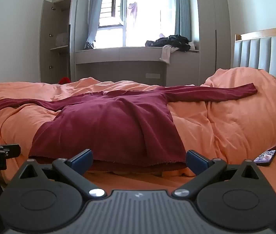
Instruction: Fold small clothes
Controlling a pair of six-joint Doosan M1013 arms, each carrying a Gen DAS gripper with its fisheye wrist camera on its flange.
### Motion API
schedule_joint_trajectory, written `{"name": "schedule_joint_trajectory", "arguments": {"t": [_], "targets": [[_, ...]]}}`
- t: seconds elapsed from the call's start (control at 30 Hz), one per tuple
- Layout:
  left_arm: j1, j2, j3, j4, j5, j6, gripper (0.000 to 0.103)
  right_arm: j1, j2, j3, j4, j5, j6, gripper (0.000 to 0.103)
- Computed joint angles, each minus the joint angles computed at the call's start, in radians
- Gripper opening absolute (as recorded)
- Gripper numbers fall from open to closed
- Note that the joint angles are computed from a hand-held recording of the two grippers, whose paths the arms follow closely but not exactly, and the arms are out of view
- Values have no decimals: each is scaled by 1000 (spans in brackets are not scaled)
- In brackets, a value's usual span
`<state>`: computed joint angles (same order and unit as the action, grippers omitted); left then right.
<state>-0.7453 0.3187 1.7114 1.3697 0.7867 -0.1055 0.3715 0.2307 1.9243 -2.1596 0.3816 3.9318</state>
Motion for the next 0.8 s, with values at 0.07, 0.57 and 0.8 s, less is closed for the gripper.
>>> {"name": "schedule_joint_trajectory", "arguments": {"t": [0.07, 0.57, 0.8], "targets": [[0, 0, 0, 0, -2, -2, 103, 0, 0, 0, 1, 1, -2, 103], [-5, -4, 0, 6, 5, -13, 103, -2, 0, 0, -14, 2, 9, 103], [-6, -5, 1, 6, 4, -13, 103, 2, -4, 2, -3, 5, -1, 103]]}}
